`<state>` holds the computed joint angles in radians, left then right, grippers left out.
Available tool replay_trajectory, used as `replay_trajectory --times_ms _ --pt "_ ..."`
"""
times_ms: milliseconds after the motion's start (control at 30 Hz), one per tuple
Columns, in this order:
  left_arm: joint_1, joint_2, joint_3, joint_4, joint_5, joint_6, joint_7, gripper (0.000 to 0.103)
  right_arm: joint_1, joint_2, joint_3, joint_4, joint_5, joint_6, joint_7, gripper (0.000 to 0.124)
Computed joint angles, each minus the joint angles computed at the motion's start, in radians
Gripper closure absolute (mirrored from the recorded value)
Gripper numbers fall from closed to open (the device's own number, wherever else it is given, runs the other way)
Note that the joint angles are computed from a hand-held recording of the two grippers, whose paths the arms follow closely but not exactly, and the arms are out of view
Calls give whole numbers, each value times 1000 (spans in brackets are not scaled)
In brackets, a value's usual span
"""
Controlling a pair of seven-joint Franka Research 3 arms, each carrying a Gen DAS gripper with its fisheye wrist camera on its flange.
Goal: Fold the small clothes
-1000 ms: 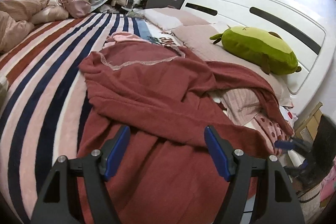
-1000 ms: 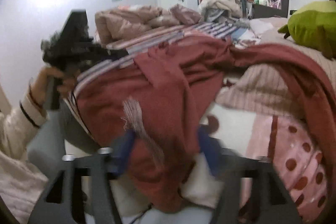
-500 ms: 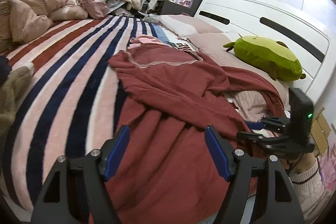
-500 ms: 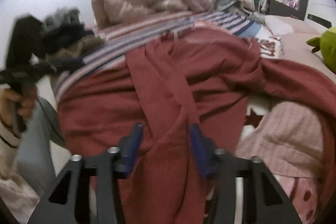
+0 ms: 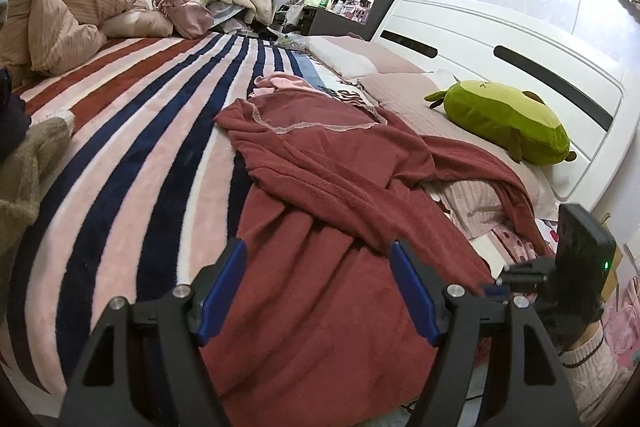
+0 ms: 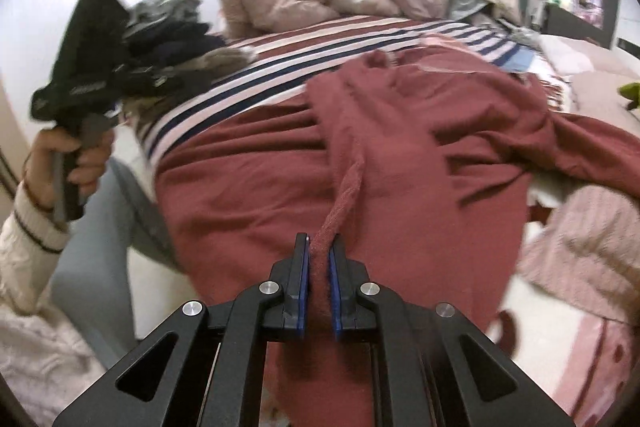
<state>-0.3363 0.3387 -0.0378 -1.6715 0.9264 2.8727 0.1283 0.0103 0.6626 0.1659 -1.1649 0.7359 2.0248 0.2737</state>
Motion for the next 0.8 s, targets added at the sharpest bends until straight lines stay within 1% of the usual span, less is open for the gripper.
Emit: replay_trajectory --times_ms 167,233,300,333,367,400,433,467,533,600,633,667,733,767,800 --pt "0 -11 10 -21 23 -3 -25 33 17 -5 -13 -22 -34 -18 34 120" --pt "6 -13 8 -28 21 -27 -23 33 20 6 -18 0 -48 -45 70 118" --pt "14 -17 5 -40 18 -57 -19 33 10 2 -15 2 -36 -53 89 117" --pt "23 -16 -3 -47 -1 -77 -3 33 -3 -2 -8 5 -15 -57 92 110" --pt "31 -15 -10 -51 -14 -83 7 35 -13 -13 -3 -7 9 -42 91 104" --pt "40 -12 -16 -58 -32 -81 19 39 -22 -31 -1 -28 39 -4 92 90" --pt "54 -7 -26 -69 -60 -64 34 41 -24 -41 -5 -40 55 34 103 84" --pt "59 -3 -28 -74 -75 -52 41 46 -19 -50 -13 -50 59 77 119 84" --pt "63 15 -33 -70 -109 -43 65 57 13 -63 -45 -78 22 199 166 84" --pt "60 33 -36 -58 -137 -43 95 81 45 -58 -72 -89 -53 273 207 84" --pt "56 41 -36 -51 -147 -46 112 86 60 -57 -81 -101 -92 304 226 84" --pt "46 43 -29 -47 -146 -50 114 99 65 -53 -81 -107 -120 311 237 84" --pt "15 36 -3 -44 -117 -72 84 100 50 -47 -57 -106 -126 278 241 85" --pt "-6 24 17 -50 -82 -94 41 100 45 -54 -46 -122 -120 284 232 89" --pt "-14 14 23 -54 -60 -116 15 101 43 -63 -39 -142 -116 300 217 105"
